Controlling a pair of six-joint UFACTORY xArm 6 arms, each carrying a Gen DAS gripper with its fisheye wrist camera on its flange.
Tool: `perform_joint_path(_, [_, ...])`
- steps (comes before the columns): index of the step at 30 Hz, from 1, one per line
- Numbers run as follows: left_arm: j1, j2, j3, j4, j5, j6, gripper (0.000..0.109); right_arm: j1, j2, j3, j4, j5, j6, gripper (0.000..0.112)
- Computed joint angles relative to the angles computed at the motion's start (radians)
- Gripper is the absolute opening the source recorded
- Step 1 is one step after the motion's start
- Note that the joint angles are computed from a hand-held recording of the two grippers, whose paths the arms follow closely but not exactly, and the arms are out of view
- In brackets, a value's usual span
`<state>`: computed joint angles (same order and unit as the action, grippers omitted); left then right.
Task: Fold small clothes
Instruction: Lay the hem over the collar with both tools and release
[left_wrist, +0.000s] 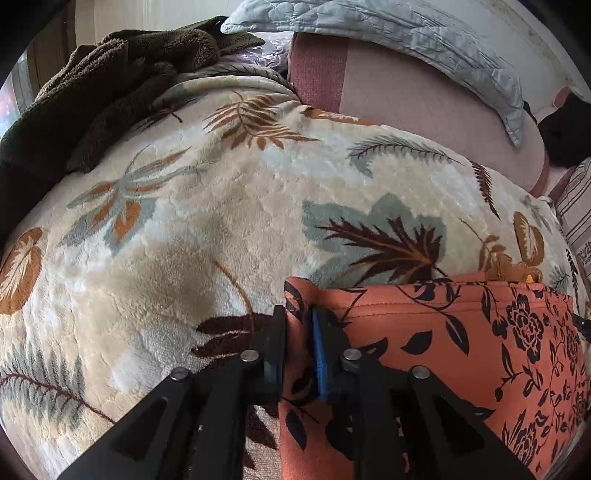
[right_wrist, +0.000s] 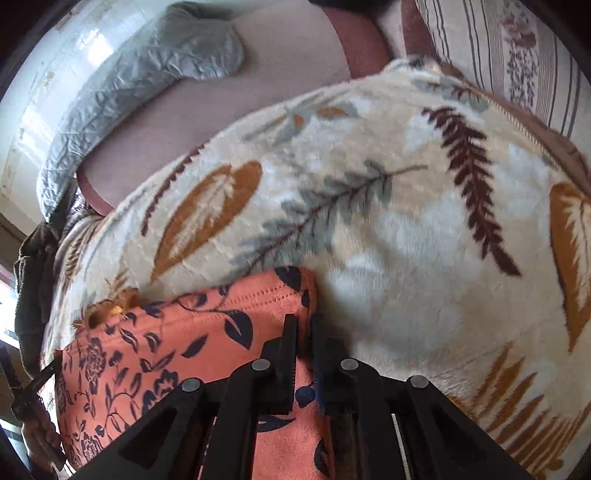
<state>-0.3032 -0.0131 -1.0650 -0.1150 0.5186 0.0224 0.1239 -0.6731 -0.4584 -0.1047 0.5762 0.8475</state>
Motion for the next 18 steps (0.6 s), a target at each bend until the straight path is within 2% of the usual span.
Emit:
perform_joint_path(1, [0.005,-0.021,0.011,0.030,0.000,-0.031,0.040,0.009,-0.022,0.014,-0.035,-0.004,0.037,0.010])
perform_joint_path(2, [0.012,-0.050,0.028,0.039,-0.011,-0.046,0.052,0.019,-0.054,0.025,-0.086,0.006,0.088,0.014])
perform_joint_path(4, [0.025,-0.129,0.079,0.019,-0.051,-0.037,0.054,0.041,-0.137,0.035,-0.138,0.063,0.158,0.017])
perform_joint_path(6, [0.027,-0.217,0.124,0.005,-0.049,-0.018,0.054,0.086,-0.246,0.047,-0.198,0.116,0.247,0.019])
perform_joint_path(8, [0.017,-0.303,0.177,0.085,-0.050,-0.066,0.060,0.167,-0.333,0.053,-0.190,0.144,0.286,0.019])
perform_joint_path(10, [0.000,-0.391,0.244,0.186,-0.053,-0.148,0.066,0.276,-0.388,0.077,-0.143,0.108,0.316,0.019])
perform_joint_path(11, [-0.009,-0.429,0.270,0.211,-0.043,-0.164,0.067,0.337,-0.399,0.091,-0.137,0.079,0.344,0.029])
perform_joint_path(12, [-0.019,-0.465,0.294,0.245,-0.027,-0.193,0.067,0.402,-0.392,0.100,-0.161,0.059,0.396,0.054])
perform_joint_path(14, [-0.041,-0.526,0.335,0.264,0.000,-0.217,0.068,0.517,-0.371,0.121,-0.271,0.040,0.567,0.096])
perform_joint_path(16, [-0.059,-0.568,0.358,0.264,0.038,-0.221,0.068,0.571,-0.337,0.139,-0.342,0.043,0.684,0.096])
perform_joint_path(18, [-0.072,-0.608,0.375,0.262,0.067,-0.227,0.068,0.576,-0.323,0.171,-0.313,0.036,0.733,0.093])
